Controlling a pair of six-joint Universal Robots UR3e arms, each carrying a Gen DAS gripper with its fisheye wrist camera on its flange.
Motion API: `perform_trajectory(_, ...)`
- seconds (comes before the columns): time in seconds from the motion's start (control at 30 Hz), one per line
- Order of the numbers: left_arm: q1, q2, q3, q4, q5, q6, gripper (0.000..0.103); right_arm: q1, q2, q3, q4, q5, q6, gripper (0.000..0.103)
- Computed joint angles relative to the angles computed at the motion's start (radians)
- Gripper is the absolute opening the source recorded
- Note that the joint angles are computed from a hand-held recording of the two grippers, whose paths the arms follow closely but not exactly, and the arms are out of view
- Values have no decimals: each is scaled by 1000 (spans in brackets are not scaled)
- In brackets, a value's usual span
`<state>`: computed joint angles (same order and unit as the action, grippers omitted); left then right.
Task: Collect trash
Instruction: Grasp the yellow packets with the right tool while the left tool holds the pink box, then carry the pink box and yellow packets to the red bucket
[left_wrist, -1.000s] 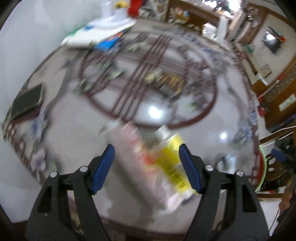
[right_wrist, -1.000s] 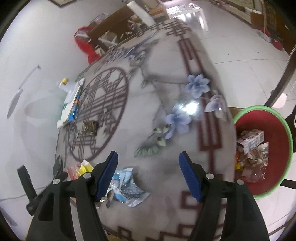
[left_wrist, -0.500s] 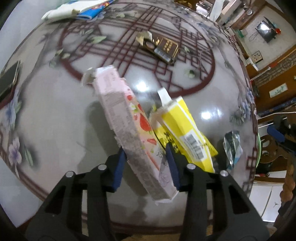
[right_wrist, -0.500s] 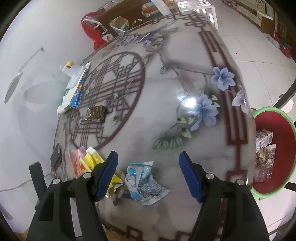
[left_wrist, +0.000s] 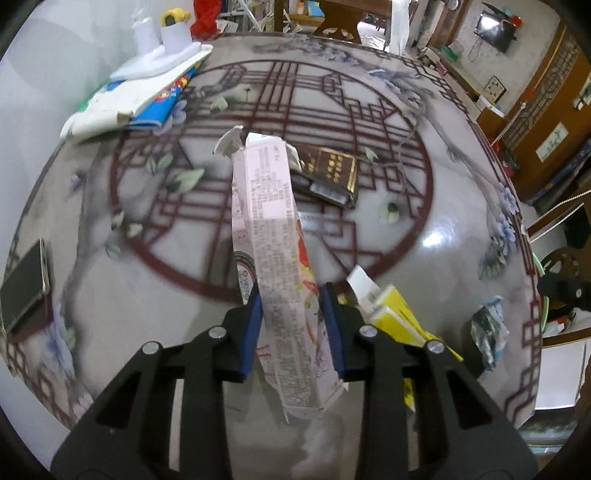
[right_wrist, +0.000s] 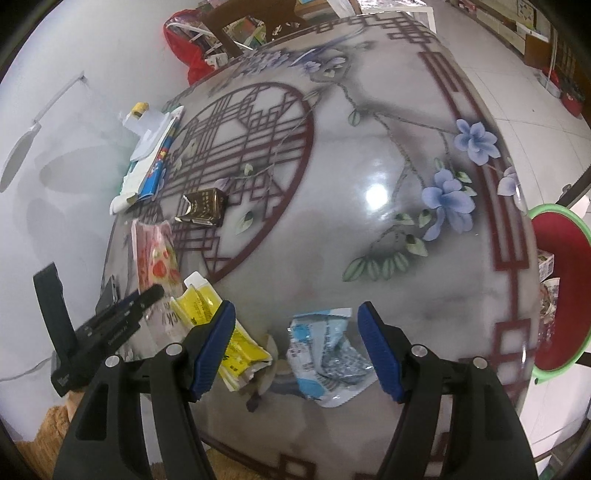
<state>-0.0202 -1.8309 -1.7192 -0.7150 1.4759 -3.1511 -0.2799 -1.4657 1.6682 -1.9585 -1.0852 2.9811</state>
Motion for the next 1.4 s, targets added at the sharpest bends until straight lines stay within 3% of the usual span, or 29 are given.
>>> perform_trajectory(0.5,115,-18,28,-17,-83,199,31,233,112,-45,-57,-97,113,67)
perform_trajectory(0.9,176,-31,64,-88,-168,284,31,406,263,-171,-56,-149,135,72)
perform_trajectory(0.97,186,-36,80,-106,-185,287,31,424,275,-173,-80,-170,135,67)
perform_trajectory(1.03,190,-36,88,-108,-196,290,31,436,282,-174,-88,-187,137,44)
perform_trajectory(1.13,196,-30,103,-116,-226,289,31,417,253,-139,-122,-157,148,32)
perform_trajectory(1.4,173,-12,162,-119,-295,275,31,321,108,-34,-265,-128,230,31)
